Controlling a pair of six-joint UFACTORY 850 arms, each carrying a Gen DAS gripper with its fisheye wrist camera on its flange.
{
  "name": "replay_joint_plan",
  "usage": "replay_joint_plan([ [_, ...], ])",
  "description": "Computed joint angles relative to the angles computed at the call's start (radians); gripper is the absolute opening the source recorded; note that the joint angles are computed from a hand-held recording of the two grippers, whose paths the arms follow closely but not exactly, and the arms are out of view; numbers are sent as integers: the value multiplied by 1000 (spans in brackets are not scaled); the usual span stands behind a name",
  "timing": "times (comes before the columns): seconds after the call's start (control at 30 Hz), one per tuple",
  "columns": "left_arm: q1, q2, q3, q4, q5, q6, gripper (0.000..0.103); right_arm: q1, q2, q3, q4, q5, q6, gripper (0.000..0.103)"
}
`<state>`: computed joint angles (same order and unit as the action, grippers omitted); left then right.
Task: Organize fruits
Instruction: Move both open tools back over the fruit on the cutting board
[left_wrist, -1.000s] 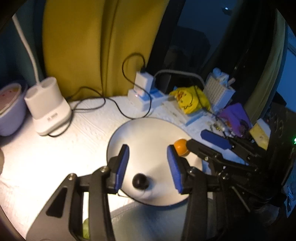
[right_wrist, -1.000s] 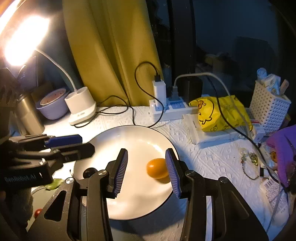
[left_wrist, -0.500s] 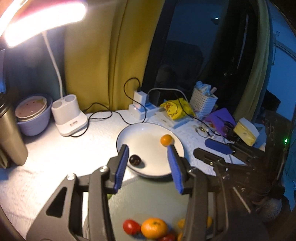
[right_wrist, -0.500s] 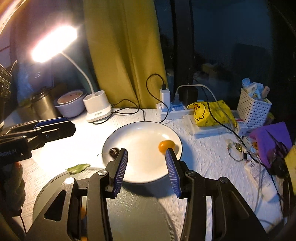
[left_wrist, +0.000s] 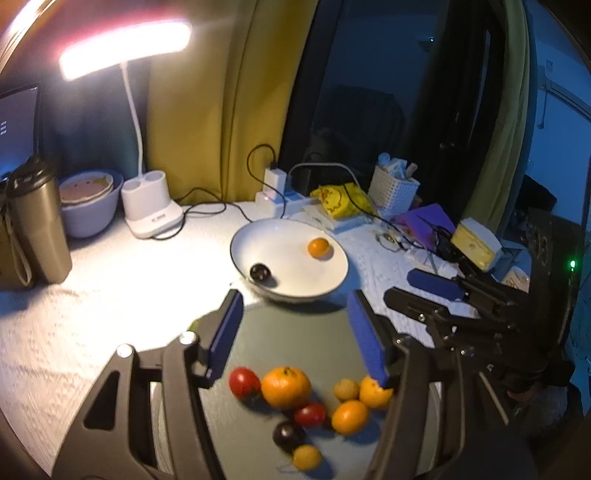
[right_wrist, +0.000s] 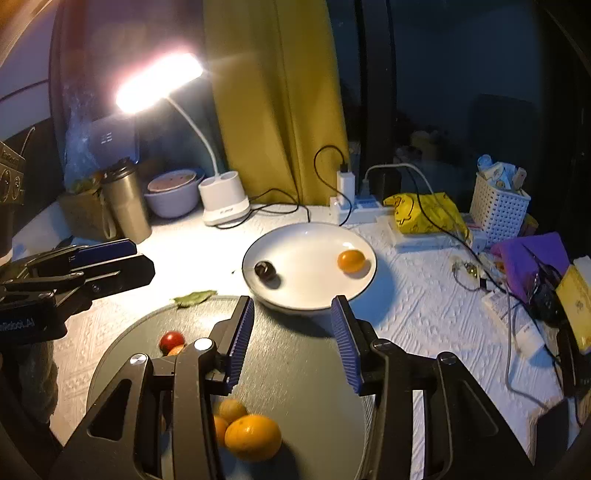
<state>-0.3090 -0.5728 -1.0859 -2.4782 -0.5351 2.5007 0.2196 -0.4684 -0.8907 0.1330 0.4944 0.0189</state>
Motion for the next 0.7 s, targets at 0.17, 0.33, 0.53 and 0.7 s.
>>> replay_joint_plan([
  [0.17, -8, 18, 56, -58, -15, 59, 61, 4, 8, 34, -31, 6, 39, 48],
  [0.33, -9, 20, 94, -88, -29, 69, 61, 5, 8, 58, -63, 1, 76, 49],
  [0.53, -14, 7, 119, -101, -30, 67, 61, 7, 3, 80, -115, -2, 129, 51],
  [0.7, -20, -3, 140, -94, -30, 55, 61, 11, -6, 91, -150, -1, 163, 51],
])
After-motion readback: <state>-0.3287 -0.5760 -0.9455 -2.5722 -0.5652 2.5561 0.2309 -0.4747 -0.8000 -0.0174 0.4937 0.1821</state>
